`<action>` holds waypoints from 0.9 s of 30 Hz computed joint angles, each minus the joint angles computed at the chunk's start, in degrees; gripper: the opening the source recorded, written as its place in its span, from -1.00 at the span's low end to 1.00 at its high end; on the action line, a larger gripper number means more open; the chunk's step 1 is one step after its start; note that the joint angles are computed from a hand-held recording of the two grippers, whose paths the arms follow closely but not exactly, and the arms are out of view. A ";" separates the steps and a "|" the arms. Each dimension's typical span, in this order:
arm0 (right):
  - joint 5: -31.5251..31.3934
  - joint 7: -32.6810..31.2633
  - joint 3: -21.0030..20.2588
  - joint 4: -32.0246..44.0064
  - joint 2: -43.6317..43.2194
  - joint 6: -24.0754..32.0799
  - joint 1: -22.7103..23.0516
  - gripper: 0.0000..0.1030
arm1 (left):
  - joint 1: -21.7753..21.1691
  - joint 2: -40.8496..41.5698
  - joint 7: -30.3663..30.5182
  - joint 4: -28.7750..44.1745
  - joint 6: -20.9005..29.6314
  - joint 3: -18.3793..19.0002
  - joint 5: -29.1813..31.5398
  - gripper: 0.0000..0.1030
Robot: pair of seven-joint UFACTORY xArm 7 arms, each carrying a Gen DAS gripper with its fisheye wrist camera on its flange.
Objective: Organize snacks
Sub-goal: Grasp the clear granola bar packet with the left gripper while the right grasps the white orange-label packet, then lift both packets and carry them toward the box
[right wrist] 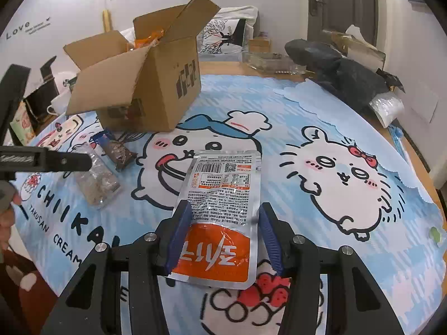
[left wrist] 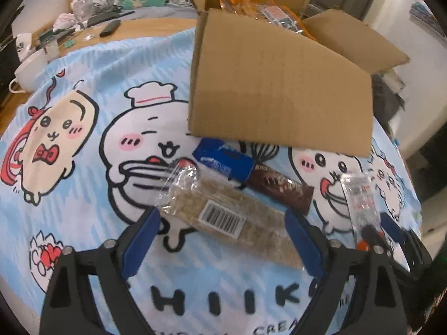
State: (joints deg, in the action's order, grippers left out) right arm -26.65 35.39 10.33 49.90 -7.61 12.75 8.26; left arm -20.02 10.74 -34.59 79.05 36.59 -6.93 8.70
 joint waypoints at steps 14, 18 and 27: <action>2.09 -2.48 -0.24 -0.85 -0.44 -1.10 0.04 -0.11 | -6.44 2.28 -12.89 1.96 2.48 1.84 19.63 0.64; 1.46 -1.87 0.15 -0.84 -0.46 -1.04 -0.32 -0.11 | -5.21 -0.62 -11.28 -1.64 0.66 1.05 18.69 0.31; 5.58 -6.52 -1.07 -1.35 -0.81 -1.30 0.68 -0.11 | -0.66 -8.33 3.21 -11.68 -5.01 -1.25 9.47 0.04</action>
